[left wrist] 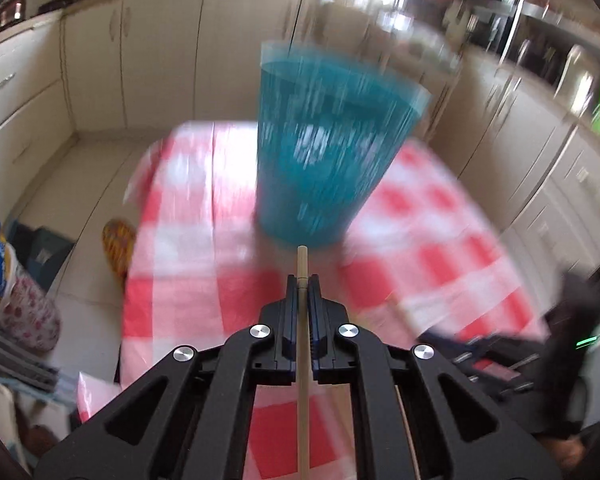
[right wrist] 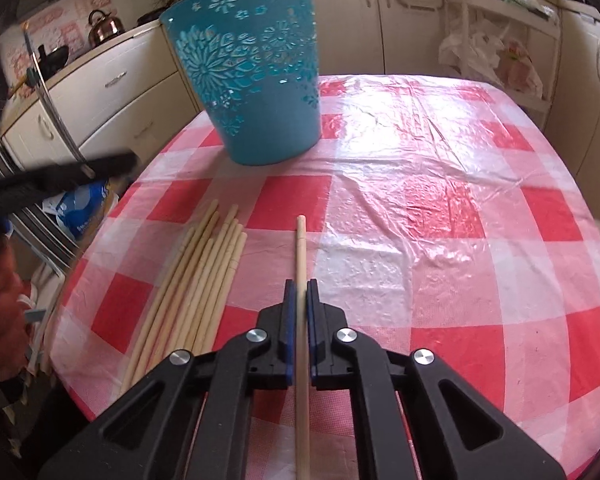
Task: Organize utensils
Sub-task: 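Raise the left gripper's stick over the teal bucket and open to drop it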
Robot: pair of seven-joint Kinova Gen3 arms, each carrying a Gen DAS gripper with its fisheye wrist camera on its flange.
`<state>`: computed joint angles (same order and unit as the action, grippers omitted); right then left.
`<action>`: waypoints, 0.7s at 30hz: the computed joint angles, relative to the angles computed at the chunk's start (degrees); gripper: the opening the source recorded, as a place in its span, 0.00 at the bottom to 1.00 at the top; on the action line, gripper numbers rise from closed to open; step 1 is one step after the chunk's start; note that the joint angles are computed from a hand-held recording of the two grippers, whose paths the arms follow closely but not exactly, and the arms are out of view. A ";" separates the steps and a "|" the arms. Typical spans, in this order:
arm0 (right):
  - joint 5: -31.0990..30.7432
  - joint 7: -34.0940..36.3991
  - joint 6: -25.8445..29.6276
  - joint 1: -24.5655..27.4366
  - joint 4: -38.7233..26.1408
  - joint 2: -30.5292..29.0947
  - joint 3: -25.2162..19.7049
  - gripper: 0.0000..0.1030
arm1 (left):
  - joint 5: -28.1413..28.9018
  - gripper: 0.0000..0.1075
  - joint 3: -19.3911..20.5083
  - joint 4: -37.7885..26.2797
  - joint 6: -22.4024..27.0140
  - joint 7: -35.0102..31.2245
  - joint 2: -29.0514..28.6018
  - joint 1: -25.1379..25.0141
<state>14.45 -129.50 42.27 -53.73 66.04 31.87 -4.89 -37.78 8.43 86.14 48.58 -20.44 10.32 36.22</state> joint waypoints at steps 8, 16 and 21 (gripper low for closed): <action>-1.72 -1.70 -2.32 0.88 1.51 -0.53 -0.22 0.06 | -18.64 0.04 -10.58 -5.57 -4.23 10.38 -1.16 10.25; -2.05 -2.46 -2.98 1.14 1.46 -0.27 -0.18 0.06 | -30.21 0.04 -5.90 -19.48 -6.09 13.19 7.33 2.25; -1.82 -2.74 -2.35 0.75 0.72 0.05 0.14 0.06 | -28.94 0.04 -10.58 -27.43 -5.51 13.50 13.65 3.09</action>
